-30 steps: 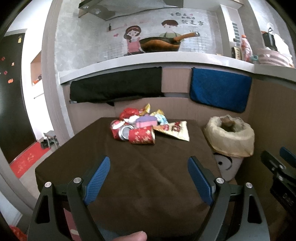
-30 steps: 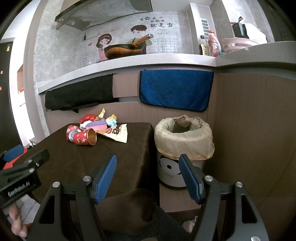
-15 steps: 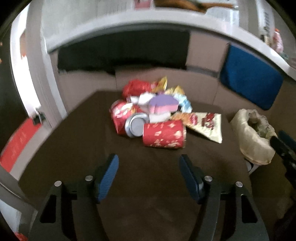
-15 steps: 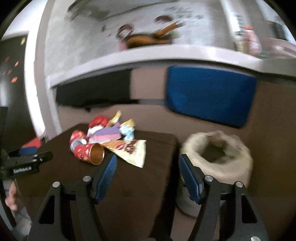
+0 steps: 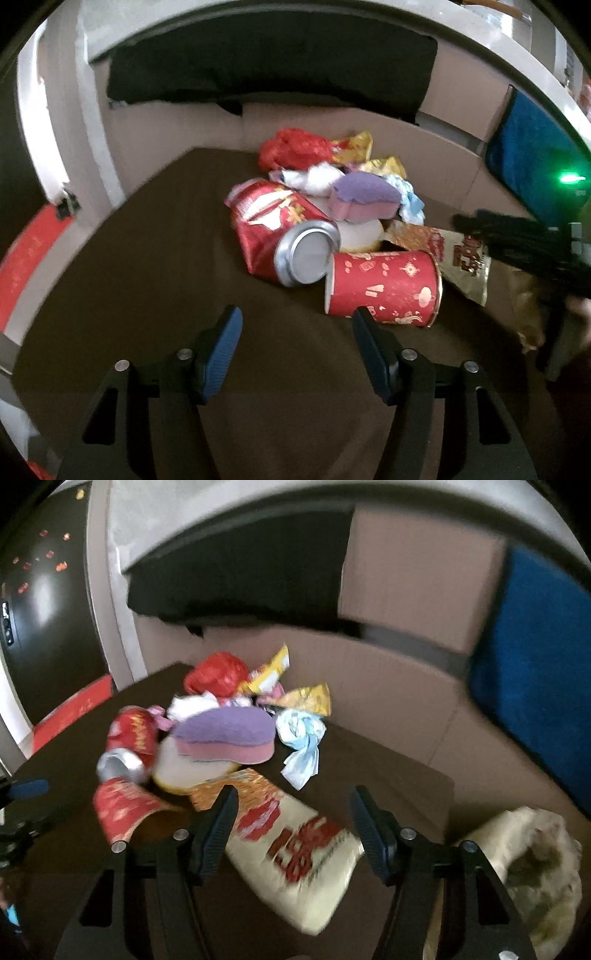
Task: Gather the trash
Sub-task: 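Move both tools forward toward the trash pile on the table, then grasp the cream snack bag with the right tool while the left tool grasps the red paper cup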
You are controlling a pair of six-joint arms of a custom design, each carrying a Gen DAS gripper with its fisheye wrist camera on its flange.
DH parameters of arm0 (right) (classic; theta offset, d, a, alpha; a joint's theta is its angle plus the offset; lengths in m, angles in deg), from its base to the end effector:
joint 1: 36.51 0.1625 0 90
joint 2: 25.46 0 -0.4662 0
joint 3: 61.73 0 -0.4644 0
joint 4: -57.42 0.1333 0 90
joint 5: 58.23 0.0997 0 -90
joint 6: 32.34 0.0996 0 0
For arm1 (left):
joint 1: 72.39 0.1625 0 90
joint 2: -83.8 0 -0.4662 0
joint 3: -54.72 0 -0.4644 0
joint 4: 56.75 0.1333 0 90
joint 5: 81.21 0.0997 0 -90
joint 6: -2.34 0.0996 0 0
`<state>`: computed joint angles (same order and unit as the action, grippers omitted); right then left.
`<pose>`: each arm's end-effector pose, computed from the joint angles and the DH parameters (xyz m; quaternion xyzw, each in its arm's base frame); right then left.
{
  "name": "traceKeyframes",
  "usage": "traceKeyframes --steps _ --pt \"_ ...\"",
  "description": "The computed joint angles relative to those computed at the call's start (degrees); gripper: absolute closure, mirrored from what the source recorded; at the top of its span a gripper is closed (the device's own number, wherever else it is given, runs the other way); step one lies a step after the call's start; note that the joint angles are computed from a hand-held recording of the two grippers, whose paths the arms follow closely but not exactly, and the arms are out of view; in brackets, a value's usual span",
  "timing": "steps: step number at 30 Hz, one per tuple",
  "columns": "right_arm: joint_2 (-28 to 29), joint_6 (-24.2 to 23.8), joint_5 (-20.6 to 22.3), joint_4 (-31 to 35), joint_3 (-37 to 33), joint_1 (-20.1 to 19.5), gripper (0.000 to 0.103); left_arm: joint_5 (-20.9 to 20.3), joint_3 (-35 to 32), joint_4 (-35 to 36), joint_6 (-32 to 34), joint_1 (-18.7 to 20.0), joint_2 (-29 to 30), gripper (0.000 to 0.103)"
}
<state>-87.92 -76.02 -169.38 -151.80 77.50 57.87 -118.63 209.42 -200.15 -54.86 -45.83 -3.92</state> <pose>0.1321 -0.4493 0.1226 0.3125 -0.8640 0.2776 0.2808 -0.1580 -0.3165 0.1187 0.1007 0.8861 -0.3296 0.3099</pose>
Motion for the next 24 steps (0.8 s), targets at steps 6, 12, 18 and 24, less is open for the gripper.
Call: traceKeyframes --steps 6,12,18,24 --pt "1.99 0.53 -3.64 5.14 0.41 -2.17 0.057 -1.74 0.33 -2.29 -0.06 -0.29 0.57 0.043" --pt "-2.75 1.43 -2.91 1.20 7.20 -4.39 0.098 -1.08 -1.19 -3.47 -3.17 -3.65 5.07 0.043" --pt "-11.88 2.27 4.86 1.15 12.55 -8.56 0.100 0.18 -4.08 -2.82 -7.23 -7.22 10.99 0.043" --pt "-19.58 2.38 12.72 3.30 16.45 -13.10 0.095 11.07 -10.55 18.34 -22.97 -9.60 20.00 0.043"
